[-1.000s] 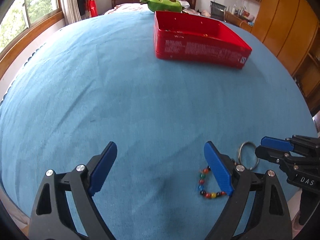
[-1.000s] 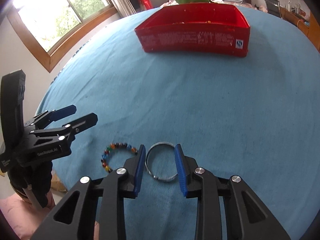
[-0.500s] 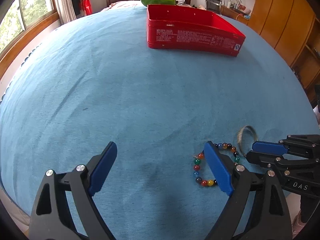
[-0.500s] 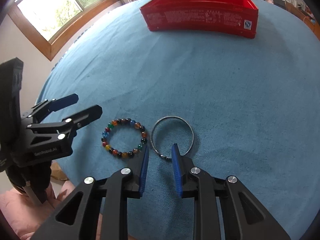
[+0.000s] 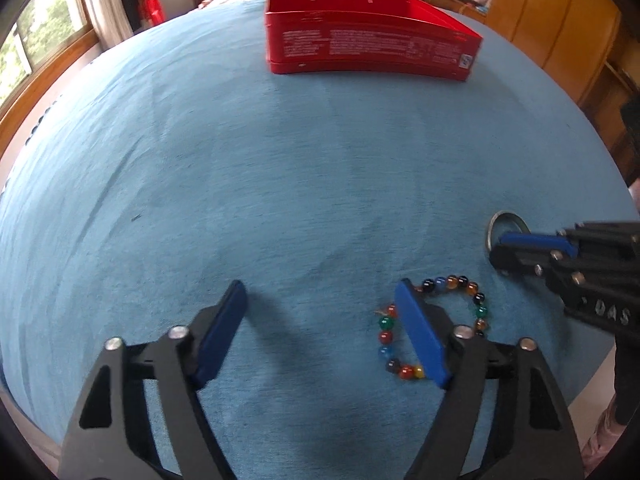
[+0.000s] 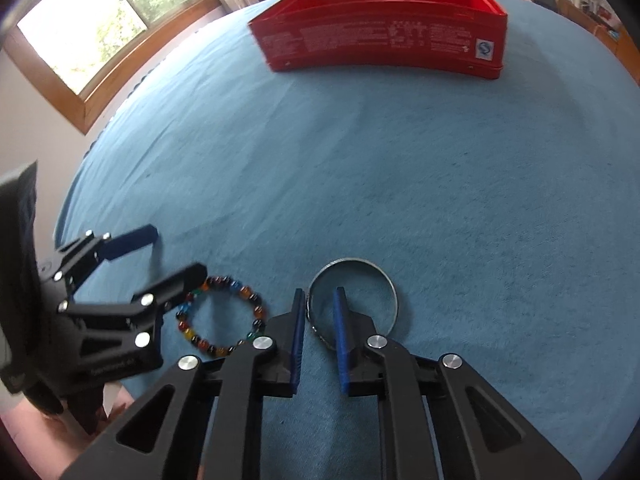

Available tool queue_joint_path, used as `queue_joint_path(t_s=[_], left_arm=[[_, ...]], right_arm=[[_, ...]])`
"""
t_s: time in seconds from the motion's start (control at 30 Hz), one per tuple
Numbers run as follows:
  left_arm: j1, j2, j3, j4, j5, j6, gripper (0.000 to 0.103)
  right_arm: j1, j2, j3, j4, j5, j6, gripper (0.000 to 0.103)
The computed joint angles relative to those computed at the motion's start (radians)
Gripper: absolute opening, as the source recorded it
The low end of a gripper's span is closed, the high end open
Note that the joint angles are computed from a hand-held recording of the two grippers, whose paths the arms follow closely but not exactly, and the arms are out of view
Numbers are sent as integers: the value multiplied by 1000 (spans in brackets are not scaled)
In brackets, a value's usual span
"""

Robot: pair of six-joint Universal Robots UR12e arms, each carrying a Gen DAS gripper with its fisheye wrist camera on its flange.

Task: Organize jewelry
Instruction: 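Close left tool on the bead bracelet while right tool grasps the silver key ring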

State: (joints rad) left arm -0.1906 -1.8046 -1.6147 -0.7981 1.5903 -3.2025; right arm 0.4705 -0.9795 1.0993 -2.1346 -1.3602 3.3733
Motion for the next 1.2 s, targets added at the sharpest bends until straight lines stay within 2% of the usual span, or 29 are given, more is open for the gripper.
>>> queue_joint_path(t_s=[0.03, 0.07, 0.13, 0.2, 0.23, 0.27, 0.3, 0.37, 0.43, 0.5, 0.53, 0.57, 0.63, 0.67, 0.73, 0.8, 0.9, 0.93, 0.97, 1.0, 1.03, 1.13, 1.2], left_arm=[[-3, -2, 2, 0, 7, 8, 54], [-10, -8, 7, -1, 41, 15, 52], [-13, -12, 9, 11, 51, 33, 47], [-9, -15, 14, 16, 58, 21, 31], [-5, -18, 19, 18, 64, 7, 18], [0, -19, 23, 15, 59, -2, 10], [8, -21, 28, 9, 47, -15, 8], [24, -23, 33, 9, 23, -43, 8], [34, -17, 32, -4, -13, -37, 8], [44, -4, 23, -21, -85, -8, 10], [45, 2, 20, -36, -115, 9, 15], [44, 5, 17, -41, -134, 24, 27], [42, 13, 9, -41, -161, 48, 41], [39, 17, 4, -39, -179, 70, 43], [31, 17, 3, -46, -178, 95, 44], [15, 11, 5, -58, -132, 110, 44], [-7, 5, 4, -40, -67, 149, 43], [-10, 5, 3, -35, -55, 149, 37], [-16, 2, 2, -21, -29, 149, 27], [-17, 1, 2, -14, -17, 146, 20], [-14, -1, 5, -11, -14, 134, 7], [5, -14, 20, 0, -29, 113, 7], [11, -20, 24, 20, -8, 70, 7]], right_arm=[[0, -1, 1, 0, -1, 1, 12], [0, -1, 2, -1, -4, 1, 12], [0, -4, 5, -3, -5, 1, 13], [-1, -6, 9, -6, 1, 6, 13], [-2, -7, 11, -8, 6, 9, 13], [-4, -9, 14, -12, 14, 10, 15], [-4, -10, 16, -12, 15, 10, 15], [-6, -11, 16, -8, 20, 9, 15], [-6, -11, 15, -5, 20, 8, 15], [-6, -10, 12, -1, 15, 4, 15], [-6, -9, 12, 0, 18, 5, 15], [-6, -8, 11, 0, 20, 6, 15], [-5, -6, 9, -2, 21, 8, 15], [-6, -6, 10, -3, 23, 8, 15], [-7, -6, 10, -3, 27, 9, 15], [-8, -6, 11, -3, 32, 10, 15], [-9, -6, 11, -3, 34, 9, 15], [-9, -6, 11, -3, 32, 9, 15], [-8, -7, 12, -4, 31, 9, 15], [-8, -7, 12, -6, 30, 8, 15], [-8, -6, 12, -7, 30, 8, 15], [-7, -4, 7, -5, 27, 4, 16], [-5, 0, 0, 4, 18, -5, 16]])
